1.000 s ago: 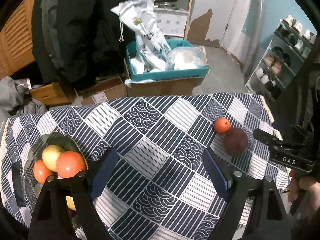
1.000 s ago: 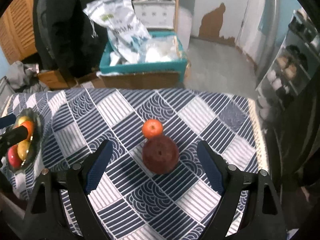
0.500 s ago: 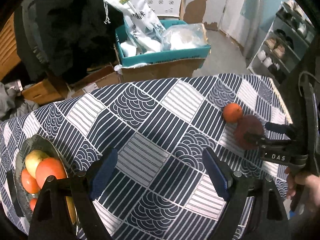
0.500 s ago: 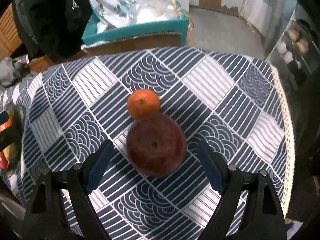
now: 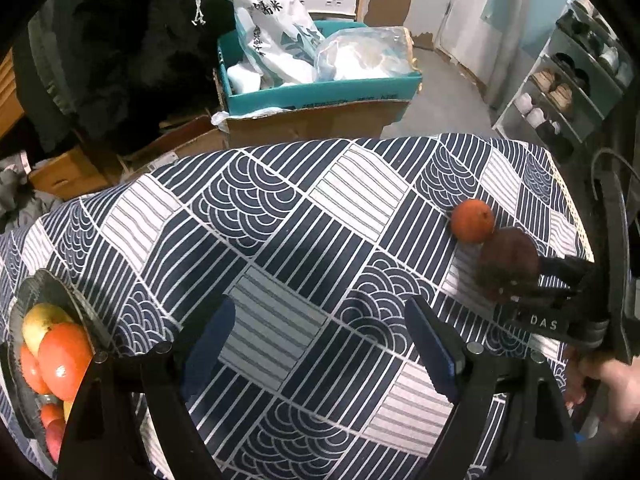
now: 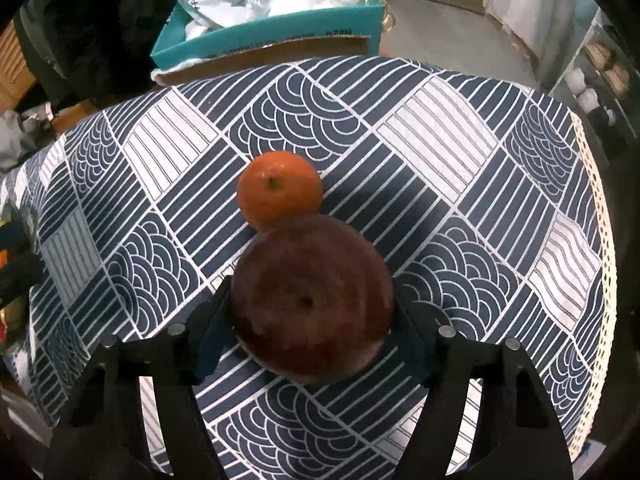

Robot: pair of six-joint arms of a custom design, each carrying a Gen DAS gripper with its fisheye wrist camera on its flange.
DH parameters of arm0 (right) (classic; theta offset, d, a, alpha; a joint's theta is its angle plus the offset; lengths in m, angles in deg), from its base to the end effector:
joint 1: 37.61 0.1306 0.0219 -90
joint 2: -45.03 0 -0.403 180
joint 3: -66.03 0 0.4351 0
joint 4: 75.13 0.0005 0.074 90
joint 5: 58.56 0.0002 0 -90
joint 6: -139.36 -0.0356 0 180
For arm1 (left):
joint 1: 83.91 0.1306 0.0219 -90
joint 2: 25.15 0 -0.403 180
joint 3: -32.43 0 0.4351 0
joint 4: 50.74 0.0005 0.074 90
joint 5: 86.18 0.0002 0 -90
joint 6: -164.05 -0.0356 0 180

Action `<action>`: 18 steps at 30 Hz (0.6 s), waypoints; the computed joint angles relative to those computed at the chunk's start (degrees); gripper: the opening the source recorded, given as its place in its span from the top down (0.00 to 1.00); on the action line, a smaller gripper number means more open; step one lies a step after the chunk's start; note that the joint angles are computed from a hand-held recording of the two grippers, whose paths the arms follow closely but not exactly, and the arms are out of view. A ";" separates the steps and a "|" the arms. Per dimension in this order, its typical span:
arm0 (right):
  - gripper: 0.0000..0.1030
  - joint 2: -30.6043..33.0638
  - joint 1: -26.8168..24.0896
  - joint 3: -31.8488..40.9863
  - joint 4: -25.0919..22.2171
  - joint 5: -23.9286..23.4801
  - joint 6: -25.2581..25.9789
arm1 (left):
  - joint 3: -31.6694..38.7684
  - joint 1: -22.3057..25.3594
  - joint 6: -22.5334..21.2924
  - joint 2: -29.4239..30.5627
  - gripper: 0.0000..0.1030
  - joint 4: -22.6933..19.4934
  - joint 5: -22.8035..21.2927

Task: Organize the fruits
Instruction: 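Grasp the red apple with the right tool while the left tool approaches the tangerine, then grasp the small tangerine with the left tool while the right tool holds the apple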

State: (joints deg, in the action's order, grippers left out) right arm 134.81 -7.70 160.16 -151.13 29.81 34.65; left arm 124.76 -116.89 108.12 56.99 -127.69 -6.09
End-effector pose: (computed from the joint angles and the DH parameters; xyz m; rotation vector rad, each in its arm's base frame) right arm 0.4232 0.2440 0.4625 -0.3832 2.8225 0.2121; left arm 0.3704 -0.2336 0.5065 -0.0740 2.7069 -0.1118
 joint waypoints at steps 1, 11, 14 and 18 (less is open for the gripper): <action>0.30 -0.05 -0.08 -0.03 0.04 -0.14 0.00 | 0.09 0.02 -0.08 0.29 0.15 0.27 0.29; 0.30 -2.42 -2.96 -0.59 1.14 0.96 -0.27 | 2.64 -1.08 -0.56 4.40 0.15 2.79 2.38; 0.30 -2.73 -4.19 0.05 1.40 2.24 -0.39 | 4.10 -1.50 -0.73 6.38 0.15 3.67 3.22; 0.30 -2.81 -5.87 0.66 1.95 2.86 -0.71 | 6.15 -2.26 -1.85 9.22 0.15 4.67 3.87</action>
